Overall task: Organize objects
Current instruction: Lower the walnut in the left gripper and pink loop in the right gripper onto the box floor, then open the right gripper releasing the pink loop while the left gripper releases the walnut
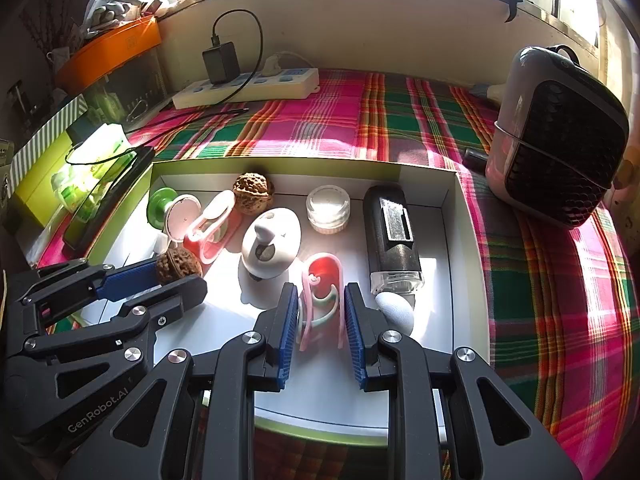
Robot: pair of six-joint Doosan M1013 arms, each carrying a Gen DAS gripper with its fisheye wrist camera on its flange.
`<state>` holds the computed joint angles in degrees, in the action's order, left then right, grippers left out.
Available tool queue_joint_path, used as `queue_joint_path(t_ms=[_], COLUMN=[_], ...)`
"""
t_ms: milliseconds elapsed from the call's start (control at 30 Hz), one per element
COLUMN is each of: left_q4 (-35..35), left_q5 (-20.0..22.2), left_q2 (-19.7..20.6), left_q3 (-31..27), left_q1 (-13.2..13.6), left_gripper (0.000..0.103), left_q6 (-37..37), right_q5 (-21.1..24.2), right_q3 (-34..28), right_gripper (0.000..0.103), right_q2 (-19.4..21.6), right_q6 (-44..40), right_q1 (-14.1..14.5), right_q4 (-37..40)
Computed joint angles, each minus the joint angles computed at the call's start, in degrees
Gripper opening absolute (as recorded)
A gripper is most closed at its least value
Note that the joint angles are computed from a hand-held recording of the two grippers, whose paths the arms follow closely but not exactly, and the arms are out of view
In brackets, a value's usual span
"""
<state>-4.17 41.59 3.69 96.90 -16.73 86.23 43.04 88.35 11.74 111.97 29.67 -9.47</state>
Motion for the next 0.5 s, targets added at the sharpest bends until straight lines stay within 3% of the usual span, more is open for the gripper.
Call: queue_joint_path(t_ms=[200,333,500], left_q4=[0.58,0.58,1.27], left_q5=[0.15,0.16,0.33], left_q2=[0.08,0.07,0.02], left_q3=[-0.14,-0.14,-0.11], left_q1=[-0.09,-0.09,-0.17], left_gripper=[0.027,0.027,0.029], left_q6=[-0.43,-0.40,-0.97], right_q5=[-0.03,-0.29,-0.49], right_q3=[0.06,0.31,0.57], right_gripper=[0.026,0.039,0.041], right_q2=[-0.05,-0.20,-0.40], right_q6=[-0.29,0.27,1.10], right_q1=[-0.04,-0.11,-0.13], right_q4=[0.29,0.59,-0.01])
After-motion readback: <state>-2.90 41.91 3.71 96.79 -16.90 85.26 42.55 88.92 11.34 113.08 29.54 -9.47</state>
